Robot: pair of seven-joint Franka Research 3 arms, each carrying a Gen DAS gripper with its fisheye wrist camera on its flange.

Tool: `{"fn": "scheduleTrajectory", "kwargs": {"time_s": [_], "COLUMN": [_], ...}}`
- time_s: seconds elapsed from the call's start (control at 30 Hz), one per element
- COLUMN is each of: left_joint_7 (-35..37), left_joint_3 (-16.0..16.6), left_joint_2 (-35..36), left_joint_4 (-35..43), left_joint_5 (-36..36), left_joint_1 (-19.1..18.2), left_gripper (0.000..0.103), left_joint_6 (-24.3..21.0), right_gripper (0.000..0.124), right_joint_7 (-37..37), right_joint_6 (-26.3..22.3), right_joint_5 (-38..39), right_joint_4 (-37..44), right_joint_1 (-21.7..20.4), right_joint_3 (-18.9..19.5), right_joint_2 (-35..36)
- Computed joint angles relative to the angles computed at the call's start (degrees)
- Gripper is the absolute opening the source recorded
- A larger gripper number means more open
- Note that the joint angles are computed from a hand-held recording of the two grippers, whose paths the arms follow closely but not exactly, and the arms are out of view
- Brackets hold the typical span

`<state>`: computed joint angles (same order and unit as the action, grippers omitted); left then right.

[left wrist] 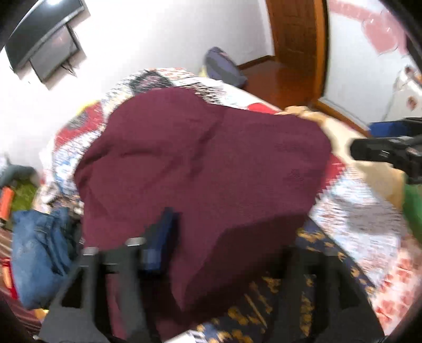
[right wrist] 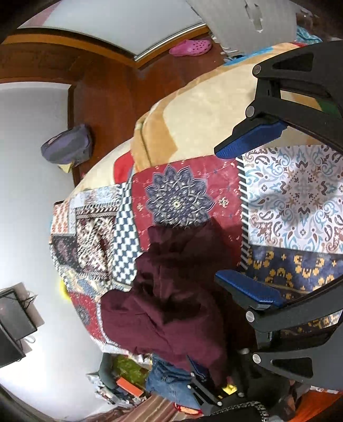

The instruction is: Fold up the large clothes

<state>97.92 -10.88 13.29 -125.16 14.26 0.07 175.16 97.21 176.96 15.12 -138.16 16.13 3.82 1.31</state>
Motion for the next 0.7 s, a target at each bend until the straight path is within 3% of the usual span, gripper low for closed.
{"fn": "scheduleTrajectory", "kwargs": {"time_s": [0.07,0.13,0.2,0.23,0.33,0.4,0.53,0.7], "left_joint_7": [3.43,7.86,15.79,23.34,37.05,40.66,26.68,21.92], "left_joint_3": [-3.76,-6.75,-11.40,-15.19,-18.26,-16.86,-9.98,-3.77], "left_joint_2": [-2.05,-4.44,-6.65,-8.37,-11.57,-12.28,-10.74,-5.96], "left_joint_4": [-2.34,-4.87,-7.06,-8.15,-9.03,-8.93,-7.95,-2.86], "left_joint_5": [-3.71,-8.79,-18.33,-27.33,-45.21,-50.89,-38.02,-37.82], "left_joint_1": [2.80,5.25,9.10,12.25,14.83,14.42,12.57,10.41], "left_gripper": [0.069,0.080,0.083,0.083,0.093,0.095,0.095,0.095], "left_joint_6": [0.13,0.76,1.50,1.54,1.17,1.58,2.73,-2.53], "right_gripper": [0.084,0.084,0.084,0.084,0.084,0.084,0.084,0.084], "right_joint_7": [-3.32,-6.68,-8.91,-10.33,-16.73,-20.85,-25.12,-25.16], "right_joint_6": [1.27,1.92,2.62,2.89,3.25,2.77,1.43,-1.49], "right_joint_5": [3.24,6.57,8.31,9.05,14.18,17.72,19.79,18.58], "right_joint_4": [0.16,0.18,0.46,1.04,3.64,5.94,10.76,15.39], "right_joint_1": [0.06,0.49,1.17,1.54,2.36,2.45,2.73,2.81], "right_joint_3": [0.62,1.19,1.57,1.80,3.15,4.31,6.03,6.61], "right_joint_2": [-0.12,-0.93,-1.09,-0.96,0.35,1.72,5.56,10.59]}}
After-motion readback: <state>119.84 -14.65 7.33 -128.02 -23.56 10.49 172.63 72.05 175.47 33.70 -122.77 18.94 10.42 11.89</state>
